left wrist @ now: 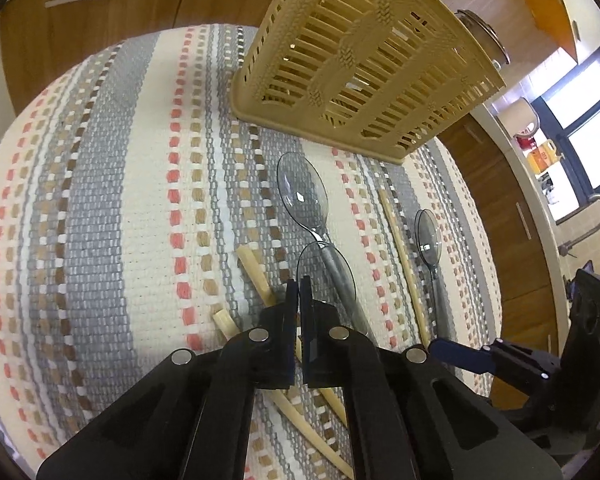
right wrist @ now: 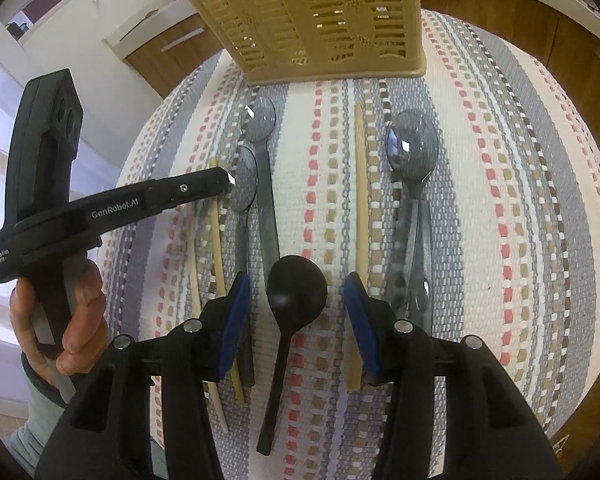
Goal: Organize utensils
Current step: 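Grasp another wooden chopstick with the left tool while the right tool grasps the black spoon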
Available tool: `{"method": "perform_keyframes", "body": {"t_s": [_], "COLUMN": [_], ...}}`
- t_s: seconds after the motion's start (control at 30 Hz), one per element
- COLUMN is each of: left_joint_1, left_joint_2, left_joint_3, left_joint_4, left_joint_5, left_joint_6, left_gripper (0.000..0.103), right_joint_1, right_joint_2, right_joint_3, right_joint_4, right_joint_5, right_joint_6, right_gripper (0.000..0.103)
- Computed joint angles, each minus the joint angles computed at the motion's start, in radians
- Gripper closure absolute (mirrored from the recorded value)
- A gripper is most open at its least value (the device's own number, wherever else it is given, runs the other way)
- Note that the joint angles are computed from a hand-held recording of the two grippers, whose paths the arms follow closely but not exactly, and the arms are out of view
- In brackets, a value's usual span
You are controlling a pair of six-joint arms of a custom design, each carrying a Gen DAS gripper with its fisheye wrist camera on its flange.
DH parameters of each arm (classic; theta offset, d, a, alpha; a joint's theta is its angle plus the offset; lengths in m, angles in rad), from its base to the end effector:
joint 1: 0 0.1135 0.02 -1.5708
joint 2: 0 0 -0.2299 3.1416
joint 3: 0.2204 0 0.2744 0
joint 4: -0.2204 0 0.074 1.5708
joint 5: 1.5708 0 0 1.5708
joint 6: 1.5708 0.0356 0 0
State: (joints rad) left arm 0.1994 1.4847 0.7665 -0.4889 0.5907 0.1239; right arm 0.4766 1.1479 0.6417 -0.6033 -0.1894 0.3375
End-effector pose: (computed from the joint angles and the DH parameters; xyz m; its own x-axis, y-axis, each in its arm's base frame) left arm 0.2766 0.0357 0.1147 -0.9054 -0.0782 -0.4173 0.1427 0.8697 -0.4726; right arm 0.2079 0.1149 0.1482 -0.9246 -0.1114 -0.3642 -0.2319 0.9232 0.3065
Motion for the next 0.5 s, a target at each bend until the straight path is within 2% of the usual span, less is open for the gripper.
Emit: {"method": "perform_keyframes", "body": {"t_s": [0.2,0.27,0.3,0.5], "left_joint_1": [0.053,0.065,0.070,0.052], "left_joint_2": [0.000,0.013,0.024,0.020], "left_joint_3": [0.032,0.065,0.081,0.098], "left_joint_4": [-0.023,-0.040,-0.053,-0.087], "left_joint_5": [0.043,0.036,0.041,0.044], "left_joint_6": [0.026,0.014,0.020,0.033], "left_gripper": [0.103,0.079,0.063,0.062], "right_joint_1": [-0.019,-0.020,-0.020,0.017], "right_joint_2": [0.016,0.040,0.055,0.137], "right_joint_3": [0.008,0.020,0.029,0.095], "right_joint_4": [0.003,0.009,0.008,0.000], "right_joint_5": [-0.013,-0.017,-0.020,0.015], "right_joint_6": [-0.011,-0.003,0.000,0.042], "right_gripper": [0.057,0.057,0.057,0.057]}}
